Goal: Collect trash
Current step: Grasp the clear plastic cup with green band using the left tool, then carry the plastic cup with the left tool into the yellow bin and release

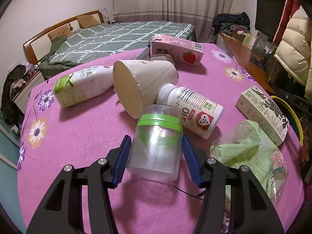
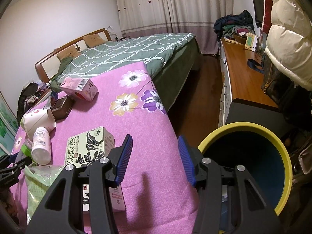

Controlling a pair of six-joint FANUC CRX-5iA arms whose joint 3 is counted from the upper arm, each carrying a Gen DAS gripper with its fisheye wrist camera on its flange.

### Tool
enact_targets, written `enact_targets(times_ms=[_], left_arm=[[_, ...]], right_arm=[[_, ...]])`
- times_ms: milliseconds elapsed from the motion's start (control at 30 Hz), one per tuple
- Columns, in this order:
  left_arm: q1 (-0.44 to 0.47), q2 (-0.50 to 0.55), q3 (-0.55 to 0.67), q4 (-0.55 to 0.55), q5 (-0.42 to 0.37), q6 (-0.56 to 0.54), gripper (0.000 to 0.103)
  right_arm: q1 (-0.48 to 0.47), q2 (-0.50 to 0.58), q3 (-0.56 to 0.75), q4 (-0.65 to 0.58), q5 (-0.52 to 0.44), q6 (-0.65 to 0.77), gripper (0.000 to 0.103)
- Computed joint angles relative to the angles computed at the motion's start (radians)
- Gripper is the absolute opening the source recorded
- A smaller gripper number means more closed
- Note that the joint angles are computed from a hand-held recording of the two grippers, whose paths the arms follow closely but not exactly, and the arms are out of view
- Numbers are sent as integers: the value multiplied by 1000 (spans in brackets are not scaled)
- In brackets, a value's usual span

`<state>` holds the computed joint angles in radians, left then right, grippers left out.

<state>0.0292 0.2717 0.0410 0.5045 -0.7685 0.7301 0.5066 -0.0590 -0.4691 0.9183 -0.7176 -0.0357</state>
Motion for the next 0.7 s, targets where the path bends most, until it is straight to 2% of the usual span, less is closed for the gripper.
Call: enact_targets(times_ms=[300,600,700], left_arm=[[24,-79,-54,16,19,9,50],[36,-141,-100,20,-25,17,50],[33,-169,-126,40,-20,-5,50]], right_arm=[[-2,-2,-5,9,7,-10,47],[-6,-4,-11,16,20,-22,47],[-5,-19,-35,68,29,-61,47]])
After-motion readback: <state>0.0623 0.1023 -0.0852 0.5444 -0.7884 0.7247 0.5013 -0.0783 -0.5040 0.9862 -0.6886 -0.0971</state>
